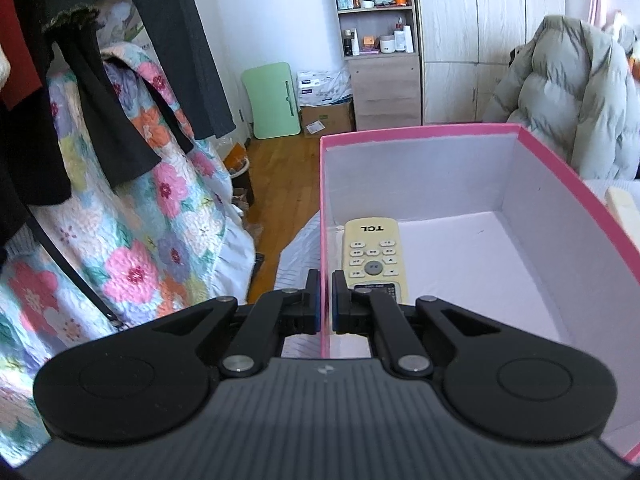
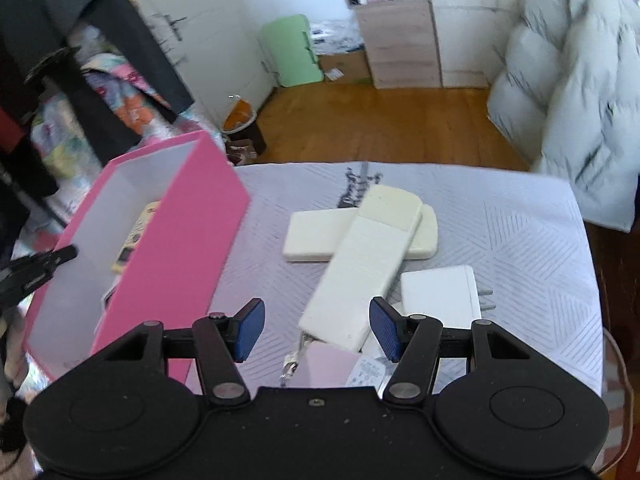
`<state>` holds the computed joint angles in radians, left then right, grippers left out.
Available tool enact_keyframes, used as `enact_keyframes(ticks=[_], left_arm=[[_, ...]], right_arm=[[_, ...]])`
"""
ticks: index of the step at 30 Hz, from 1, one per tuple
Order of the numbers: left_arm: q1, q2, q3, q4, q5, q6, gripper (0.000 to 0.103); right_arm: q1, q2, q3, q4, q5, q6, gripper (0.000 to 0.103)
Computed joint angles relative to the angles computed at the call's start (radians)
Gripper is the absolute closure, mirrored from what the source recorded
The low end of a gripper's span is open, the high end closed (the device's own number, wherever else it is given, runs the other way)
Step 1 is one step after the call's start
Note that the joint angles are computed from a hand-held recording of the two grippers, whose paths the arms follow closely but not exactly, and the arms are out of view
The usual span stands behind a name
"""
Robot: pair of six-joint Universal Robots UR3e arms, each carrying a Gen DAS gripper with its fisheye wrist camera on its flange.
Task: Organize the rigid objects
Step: 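Return the right gripper to the table and grasp another white remote, then carry the white remote into the pink box and open the right gripper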
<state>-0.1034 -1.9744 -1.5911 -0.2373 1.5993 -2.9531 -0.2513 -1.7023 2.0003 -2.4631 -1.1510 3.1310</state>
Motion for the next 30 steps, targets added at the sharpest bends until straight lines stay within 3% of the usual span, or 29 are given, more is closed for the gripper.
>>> enact_keyframes(ticks=[6, 10, 13, 19, 22, 24, 30], left_arm=[[-0.028, -0.008, 0.015, -0.006, 0.047, 0.019, 0.099], [-0.030, -0.009, 0.017, -0.007, 0.049, 0.018, 0.099], [-0.030, -0.008, 0.016, -0.007, 0.045, 0.013, 0.099], [-0.024, -0.006, 0.011, -0.004, 0.031, 0.006, 0.099], [-0.017, -0.006, 0.009, -0.002, 0.020, 0.004, 0.099], [-0.015, -0.005, 0.007, 0.000, 0.020, 0.006, 0.099], [-0.016, -0.006, 0.008, 0.000, 0.019, 0.004, 0.099]], right_arm=[[0.078, 0.175, -0.076, -0.162, -0.152, 0.096, 0.038], [0.121, 0.281, -0.172, -0.162, -0.236, 0.168, 0.036], [0.173, 0.362, -0.242, -0.182, -0.358, 0.215, 0.033], [0.181, 0.471, -0.352, -0.136, -0.356, 0.275, 0.031], [0.200, 0.500, -0.351, -0.192, -0.380, 0.295, 0.030], [0.216, 0.506, -0.348, -0.213, -0.415, 0.291, 0.040], [0.209, 0.406, -0.222, -0.307, -0.394, 0.262, 0.041]])
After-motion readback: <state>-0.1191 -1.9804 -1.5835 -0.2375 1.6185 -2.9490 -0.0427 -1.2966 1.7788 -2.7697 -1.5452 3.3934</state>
